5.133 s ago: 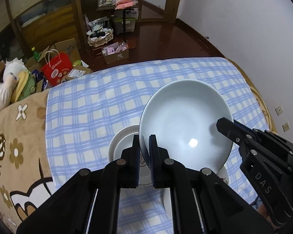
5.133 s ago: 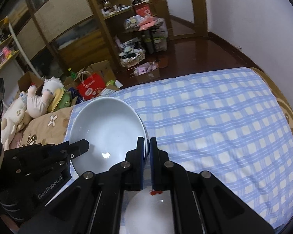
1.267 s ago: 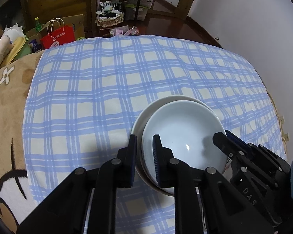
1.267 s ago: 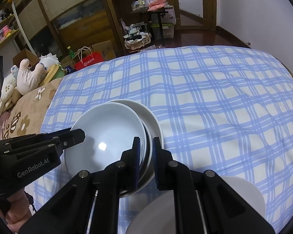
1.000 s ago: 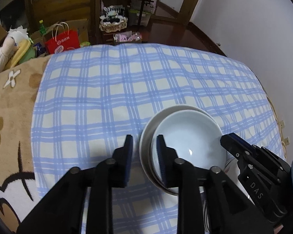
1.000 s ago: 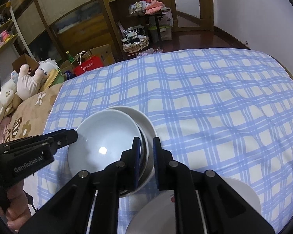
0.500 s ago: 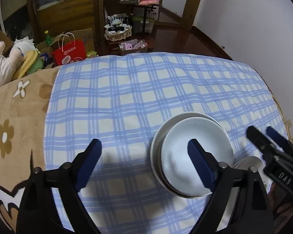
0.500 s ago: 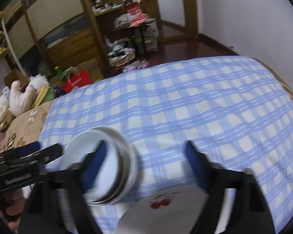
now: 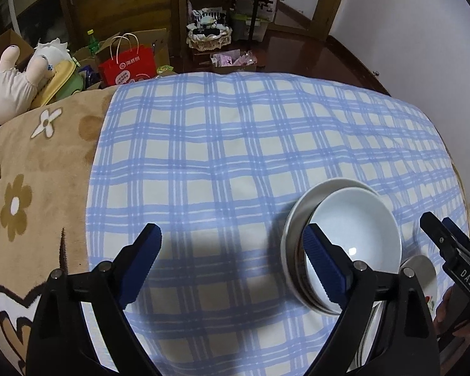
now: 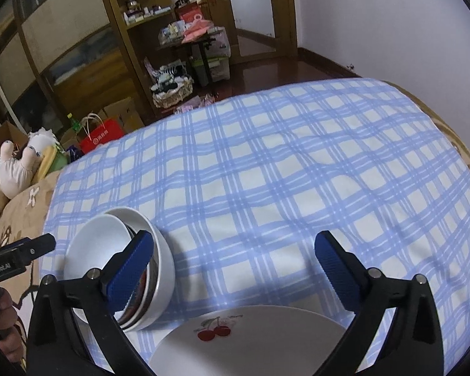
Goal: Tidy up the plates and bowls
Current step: 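Position both open grippers on opposite rims of the bowl stack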
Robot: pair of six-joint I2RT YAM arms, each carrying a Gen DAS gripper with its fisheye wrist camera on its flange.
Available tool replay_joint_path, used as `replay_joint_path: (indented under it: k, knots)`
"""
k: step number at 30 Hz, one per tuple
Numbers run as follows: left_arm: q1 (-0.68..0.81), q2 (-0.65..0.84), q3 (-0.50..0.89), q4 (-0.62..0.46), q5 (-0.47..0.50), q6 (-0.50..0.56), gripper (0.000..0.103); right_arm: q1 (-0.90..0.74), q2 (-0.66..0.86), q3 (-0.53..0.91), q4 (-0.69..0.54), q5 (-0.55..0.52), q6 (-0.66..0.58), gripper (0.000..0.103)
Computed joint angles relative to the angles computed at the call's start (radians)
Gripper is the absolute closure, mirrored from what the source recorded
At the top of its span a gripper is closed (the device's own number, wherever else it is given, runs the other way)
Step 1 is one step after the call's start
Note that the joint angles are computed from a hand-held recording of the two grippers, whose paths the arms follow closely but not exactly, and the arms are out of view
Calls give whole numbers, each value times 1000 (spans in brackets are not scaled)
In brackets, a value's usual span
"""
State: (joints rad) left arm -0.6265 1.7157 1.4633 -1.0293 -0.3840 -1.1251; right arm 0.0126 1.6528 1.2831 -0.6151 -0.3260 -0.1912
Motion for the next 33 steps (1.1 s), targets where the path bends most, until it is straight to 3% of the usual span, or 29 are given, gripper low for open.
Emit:
replay_joint_path:
  k: [12,33]
  knots:
    - [50,-30,-75,85,123,2,13,-10,75,75,-113,-26,4,0]
    - [74,11,-64,66,221,13,13,33,106,79,-177,-8,-22,0]
